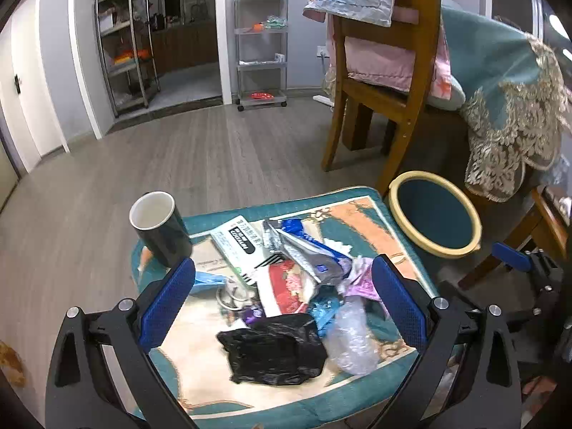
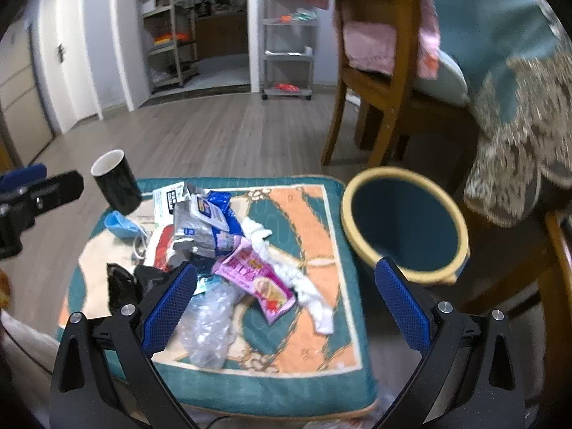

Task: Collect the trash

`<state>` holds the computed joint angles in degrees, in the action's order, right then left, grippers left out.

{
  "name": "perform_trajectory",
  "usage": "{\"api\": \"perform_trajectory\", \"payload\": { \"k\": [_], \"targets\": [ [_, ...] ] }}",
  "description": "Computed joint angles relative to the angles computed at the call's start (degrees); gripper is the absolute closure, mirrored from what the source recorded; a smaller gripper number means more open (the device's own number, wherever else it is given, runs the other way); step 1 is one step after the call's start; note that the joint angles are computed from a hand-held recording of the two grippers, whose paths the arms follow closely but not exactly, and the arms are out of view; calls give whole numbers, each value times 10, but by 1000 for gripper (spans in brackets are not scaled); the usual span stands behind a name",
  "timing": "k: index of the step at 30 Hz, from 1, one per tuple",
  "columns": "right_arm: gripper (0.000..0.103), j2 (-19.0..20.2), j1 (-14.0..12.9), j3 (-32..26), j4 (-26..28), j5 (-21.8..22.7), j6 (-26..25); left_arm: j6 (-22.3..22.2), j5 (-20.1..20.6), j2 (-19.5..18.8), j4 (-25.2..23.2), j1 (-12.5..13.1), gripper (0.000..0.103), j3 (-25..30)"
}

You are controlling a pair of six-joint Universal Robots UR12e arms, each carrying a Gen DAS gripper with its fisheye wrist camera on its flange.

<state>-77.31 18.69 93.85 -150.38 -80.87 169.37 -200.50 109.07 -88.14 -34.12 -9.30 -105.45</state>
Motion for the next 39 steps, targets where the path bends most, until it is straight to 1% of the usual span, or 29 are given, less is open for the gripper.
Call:
{"api": "perform_trajectory", "payload": {
  "k": [2, 4, 9, 11, 13, 16, 17, 18, 20, 22, 25, 28, 30, 32, 33, 35, 37, 38, 39],
  "targets": [
    [4, 2, -2, 3, -12, 10, -12, 1, 15, -3, 0, -3, 6, 2],
    [4, 4, -4, 1, -4, 17, -20, -4, 31, -4, -2, -5, 6, 3],
    [4, 11, -10, -8, 18, 44, -14, -16, 49, -9, -17, -3, 6, 6],
    [4, 15, -12, -12, 19, 55, -11, -7, 42, -11, -15, 0, 6, 6],
    [4, 21, -9, -14, 15, 48, -7, 4, 31, -14, -2, 4, 6, 6],
    [4, 37, -1, -26, 31, 29, -6, 27, 13, -26, 12, 13, 6, 18],
    [4, 44, 0, -30, 39, 30, -5, 34, 14, -32, 13, 15, 6, 23],
    [4, 48, 1, -33, 44, 31, -6, 43, 24, -42, 12, 17, 6, 32],
    [4, 58, 3, -40, 56, 30, -9, 48, 35, -57, 4, 20, 6, 44],
    [4, 65, 4, -44, 64, 27, -10, 38, 25, -69, -13, 27, 6, 54],
    [4, 75, 7, -49, 75, 28, -11, 22, -5, -86, -27, 40, 6, 63],
    [7, 84, 11, -53, 87, 31, -23, 15, -27, -100, -32, 49, 6, 68],
    [9, 89, 15, -55, 93, 27, -33, 1, -52, -109, -45, 58, 7, 70],
    [19, 95, 20, -56, 94, 18, -50, -10, -76, -111, -55, 65, 11, 68],
    [28, 96, 22, -56, 97, 16, -57, -14, -85, -113, -61, 66, 14, 67],
    [38, 99, 27, -56, 104, 8, -79, -12, -102, -117, -71, 67, 19, 68],
    [44, 101, 29, -56, 103, 5, -91, -5, -112, -122, -77, 65, 23, 70],
    [50, 101, 30, -55, 102, 3, -96, -3, -116, -125, -83, 64, 26, 72],
    [54, 102, 31, -56, 103, 4, -98, -3, -121, -126, -86, 64, 31, 73]
  ]
}}
